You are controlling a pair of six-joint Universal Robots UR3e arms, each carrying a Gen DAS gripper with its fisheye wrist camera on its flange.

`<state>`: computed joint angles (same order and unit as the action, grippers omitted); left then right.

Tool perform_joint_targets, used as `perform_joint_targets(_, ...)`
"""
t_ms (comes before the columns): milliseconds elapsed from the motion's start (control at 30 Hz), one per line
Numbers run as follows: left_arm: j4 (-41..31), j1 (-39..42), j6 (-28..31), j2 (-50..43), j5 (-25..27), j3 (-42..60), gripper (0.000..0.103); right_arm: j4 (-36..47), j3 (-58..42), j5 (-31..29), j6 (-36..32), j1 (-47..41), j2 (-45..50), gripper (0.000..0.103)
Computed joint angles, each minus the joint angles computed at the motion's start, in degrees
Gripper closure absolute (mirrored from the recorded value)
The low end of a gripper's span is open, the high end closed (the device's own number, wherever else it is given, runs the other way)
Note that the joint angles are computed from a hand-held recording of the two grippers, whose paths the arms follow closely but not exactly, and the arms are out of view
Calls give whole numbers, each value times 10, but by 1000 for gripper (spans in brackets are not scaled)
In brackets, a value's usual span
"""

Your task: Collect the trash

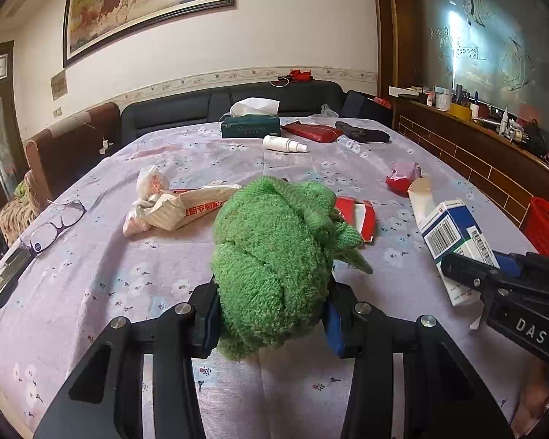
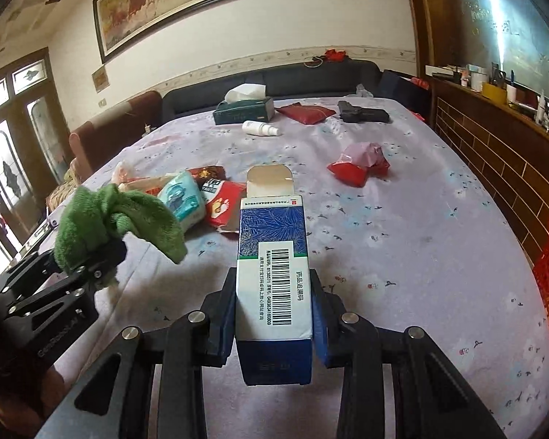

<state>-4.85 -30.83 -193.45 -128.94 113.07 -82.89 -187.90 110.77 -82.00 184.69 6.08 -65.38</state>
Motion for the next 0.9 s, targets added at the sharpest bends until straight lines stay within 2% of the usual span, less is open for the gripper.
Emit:
perform_joint_targets(167, -4, -3, -12, -4, 17, 3, 60, -8, 3, -1, 6, -3, 3, 66)
perform_joint_targets(333, 24, -18, -3, -17, 51, 7, 59, -32, 14, -1, 7, -4, 3, 66)
perform_joint_targets(900, 11, -15, -11, -18, 59, 14, 59, -24, 16, 14, 10, -14, 1, 66)
